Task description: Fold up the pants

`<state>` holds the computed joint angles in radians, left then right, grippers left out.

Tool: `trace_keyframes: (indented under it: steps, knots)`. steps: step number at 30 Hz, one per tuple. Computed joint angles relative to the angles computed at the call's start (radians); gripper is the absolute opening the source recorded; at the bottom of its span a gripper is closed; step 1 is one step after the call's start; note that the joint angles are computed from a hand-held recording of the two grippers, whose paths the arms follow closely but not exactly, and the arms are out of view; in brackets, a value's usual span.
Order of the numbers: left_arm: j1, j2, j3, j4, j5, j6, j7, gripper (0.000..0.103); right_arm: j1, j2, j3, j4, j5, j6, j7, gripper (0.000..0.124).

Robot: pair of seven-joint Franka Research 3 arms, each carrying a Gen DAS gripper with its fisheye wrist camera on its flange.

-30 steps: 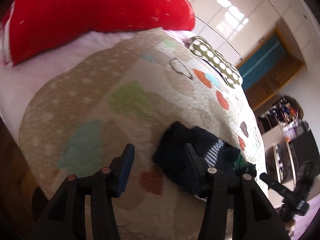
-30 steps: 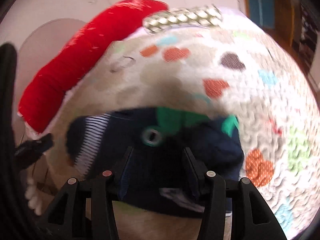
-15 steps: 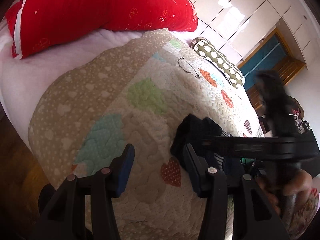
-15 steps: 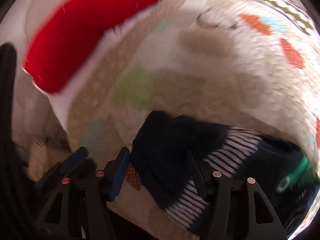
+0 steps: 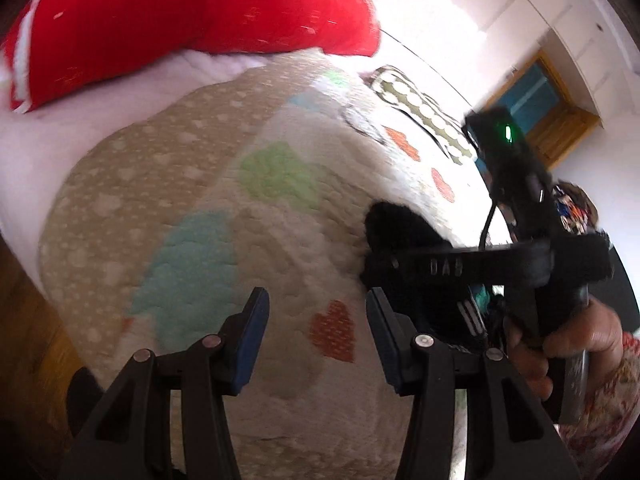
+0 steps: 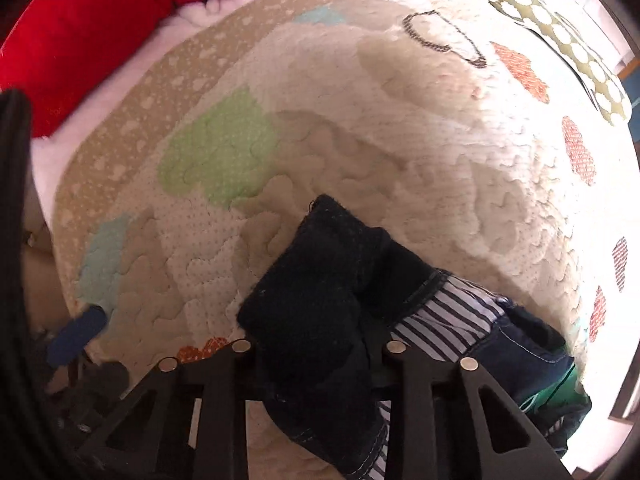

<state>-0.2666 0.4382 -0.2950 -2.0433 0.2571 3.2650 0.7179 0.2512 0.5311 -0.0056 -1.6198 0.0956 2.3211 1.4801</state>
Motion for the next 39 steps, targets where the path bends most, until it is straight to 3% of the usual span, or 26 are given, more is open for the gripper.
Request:
trace_keyframes:
  steps: [4,7,9,10,11,13,21,25,32,37,39]
  knots:
    - [0.012,0.054,-0.058,0.061,0.043,0.018,0.053,0.064,-0.084,-0.05,0.042,-0.046,0.148,0.005,-0.082,0.03]
    - [-0.01,0.113,-0.077,0.138,0.069,0.007,0.093,0.065,-0.13,-0.089,0.055,-0.09,0.256,0.018,-0.13,0.03]
    - [0.017,0.157,-0.131,0.187,0.082,-0.008,0.128,0.065,-0.155,-0.123,0.062,-0.118,0.329,0.032,-0.159,0.03]
    - [0.063,0.2,-0.203,0.228,0.096,-0.033,0.163,0.055,-0.17,-0.147,0.064,-0.147,0.368,0.044,-0.184,0.03]
    - [0.085,0.228,-0.244,0.257,0.095,-0.054,0.19,0.03,-0.17,-0.162,0.067,-0.163,0.399,0.06,-0.188,0.03]
    - [0.136,0.286,-0.339,0.314,0.086,-0.103,0.26,0.011,-0.19,-0.209,0.071,-0.219,0.481,0.093,-0.231,0.03]
    - [0.033,0.279,-0.337,0.414,0.032,-0.166,0.385,0.011,-0.258,-0.378,0.035,-0.409,0.821,0.155,-0.444,0.031]
    - [-0.013,0.311,-0.343,0.492,-0.003,-0.242,0.454,0.011,-0.268,-0.444,-0.004,-0.496,0.919,0.166,-0.528,0.032]
    - [-0.122,0.371,-0.301,0.644,-0.064,-0.388,0.55,0.012,-0.295,-0.513,-0.067,-0.613,1.074,0.185,-0.645,0.037]
    - [-0.128,0.366,-0.31,0.648,-0.126,-0.406,0.634,0.016,-0.316,-0.55,-0.099,-0.692,1.082,0.29,-0.607,0.056]
    - [-0.132,0.328,-0.291,0.607,-0.147,-0.379,0.639,0.022,-0.327,-0.586,-0.112,-0.731,1.094,0.353,-0.589,0.056]
